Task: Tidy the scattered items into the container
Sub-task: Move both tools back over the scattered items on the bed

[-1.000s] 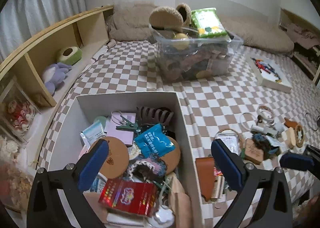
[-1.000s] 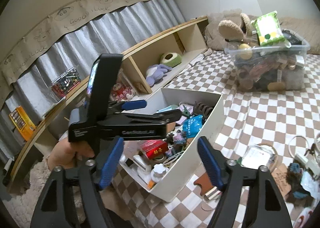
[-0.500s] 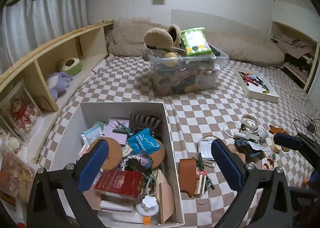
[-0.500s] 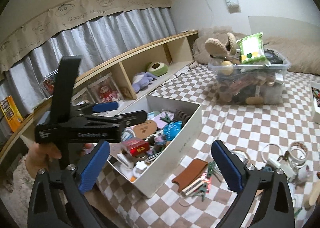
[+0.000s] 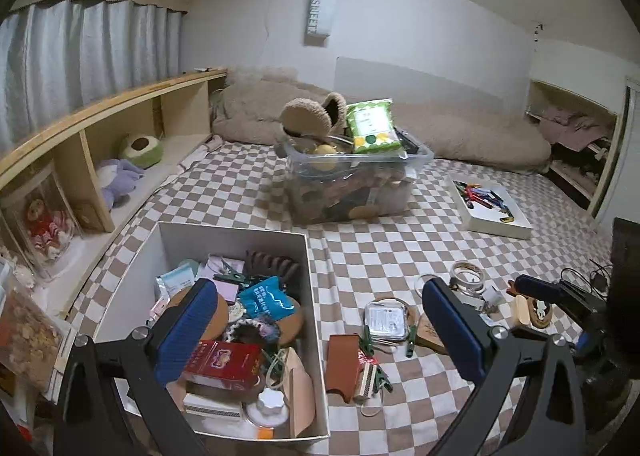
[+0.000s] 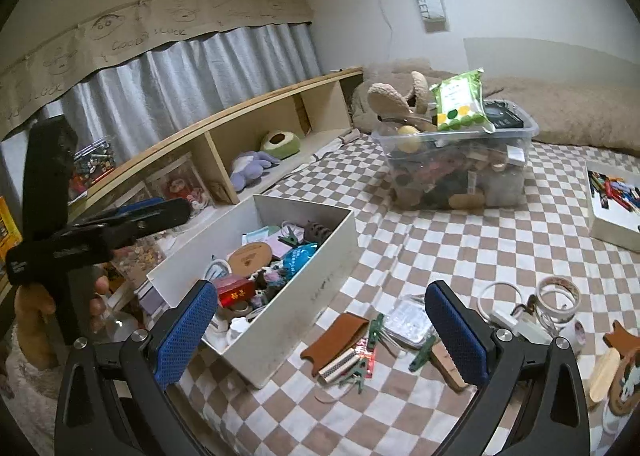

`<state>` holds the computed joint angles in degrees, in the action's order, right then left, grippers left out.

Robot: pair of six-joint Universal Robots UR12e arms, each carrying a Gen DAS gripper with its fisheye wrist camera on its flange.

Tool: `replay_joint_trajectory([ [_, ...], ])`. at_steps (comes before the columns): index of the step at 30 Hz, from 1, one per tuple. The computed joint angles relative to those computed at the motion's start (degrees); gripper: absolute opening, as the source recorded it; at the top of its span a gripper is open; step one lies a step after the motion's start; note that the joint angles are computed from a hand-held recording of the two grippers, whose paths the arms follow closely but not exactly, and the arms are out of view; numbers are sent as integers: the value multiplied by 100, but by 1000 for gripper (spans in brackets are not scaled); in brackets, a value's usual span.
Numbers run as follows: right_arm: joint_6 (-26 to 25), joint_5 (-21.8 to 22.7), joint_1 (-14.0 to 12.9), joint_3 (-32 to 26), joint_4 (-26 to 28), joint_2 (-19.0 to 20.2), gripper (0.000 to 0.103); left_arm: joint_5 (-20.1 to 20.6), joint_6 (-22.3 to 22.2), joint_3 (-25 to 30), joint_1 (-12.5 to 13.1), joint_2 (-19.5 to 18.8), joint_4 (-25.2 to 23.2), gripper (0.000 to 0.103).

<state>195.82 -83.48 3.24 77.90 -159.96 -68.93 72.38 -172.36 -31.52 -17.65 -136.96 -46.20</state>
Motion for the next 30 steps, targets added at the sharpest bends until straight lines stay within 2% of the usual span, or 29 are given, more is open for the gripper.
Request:
replay_joint_trajectory([
  [15, 47, -362, -138, 402, -69, -347, 103, -66, 63, -461, -82, 221, 423, 103],
  [22, 7, -563, -208, 607, -101, -537, 103, -119, 114, -454, -158, 202, 460, 103],
  [30, -165, -873, -274, 788, 122, -750, 103, -262, 102, -404, -247, 139, 486, 103],
])
